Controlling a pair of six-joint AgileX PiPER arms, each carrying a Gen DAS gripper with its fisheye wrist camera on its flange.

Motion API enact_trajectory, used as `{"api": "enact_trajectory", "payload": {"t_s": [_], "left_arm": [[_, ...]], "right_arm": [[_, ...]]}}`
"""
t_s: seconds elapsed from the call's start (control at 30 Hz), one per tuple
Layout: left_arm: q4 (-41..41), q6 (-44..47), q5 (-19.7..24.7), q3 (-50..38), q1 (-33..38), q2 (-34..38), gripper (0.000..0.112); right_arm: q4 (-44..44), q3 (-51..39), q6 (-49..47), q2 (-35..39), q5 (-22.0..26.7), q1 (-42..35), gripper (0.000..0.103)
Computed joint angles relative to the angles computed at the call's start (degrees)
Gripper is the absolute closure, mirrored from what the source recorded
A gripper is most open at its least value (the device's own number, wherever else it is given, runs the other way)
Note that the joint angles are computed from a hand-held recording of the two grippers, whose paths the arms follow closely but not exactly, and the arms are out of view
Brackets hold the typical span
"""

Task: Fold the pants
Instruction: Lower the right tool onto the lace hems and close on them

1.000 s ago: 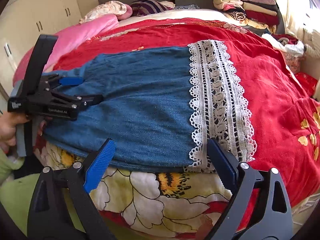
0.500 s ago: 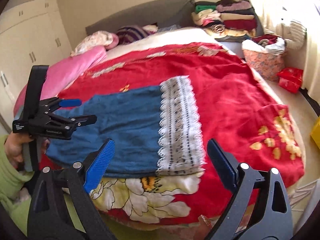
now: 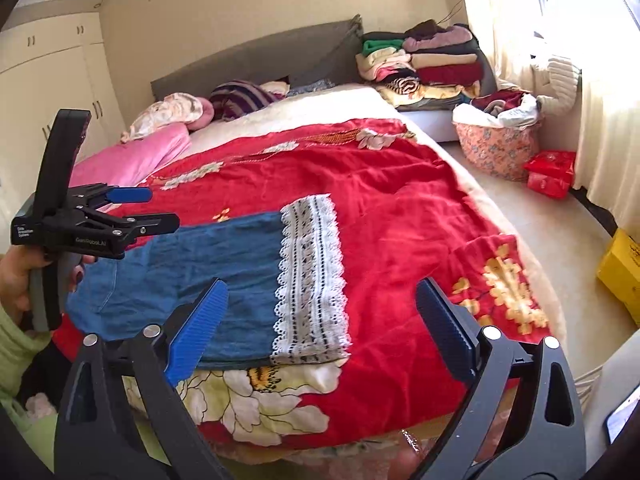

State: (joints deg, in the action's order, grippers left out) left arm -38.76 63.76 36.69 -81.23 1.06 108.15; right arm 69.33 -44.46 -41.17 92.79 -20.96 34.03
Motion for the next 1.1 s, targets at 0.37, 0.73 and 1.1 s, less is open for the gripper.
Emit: {"api": "enact_trajectory", "payload": {"t_s": [0.37,0.73,1.1], "left_arm": [[0.23,-1.25,0.15,-2.24,-3.57,0.07,0.014],[4.73,-4.75,-0.79,-7.21,-6.43,4.04,0.014],[7.33,-7.94,-0.13,-12.30,-7.07,9.31,0.014]], "right_arm": [[10.92,0.23,-11.37,-3.67,-3.46,0.02,0.012],[10.91,-2.17,-10.84,0.37,-0.99,-1.54,0.011],[9.00,-5.63,-8.39,6.57,3.00,-2.30,0.011]]}}
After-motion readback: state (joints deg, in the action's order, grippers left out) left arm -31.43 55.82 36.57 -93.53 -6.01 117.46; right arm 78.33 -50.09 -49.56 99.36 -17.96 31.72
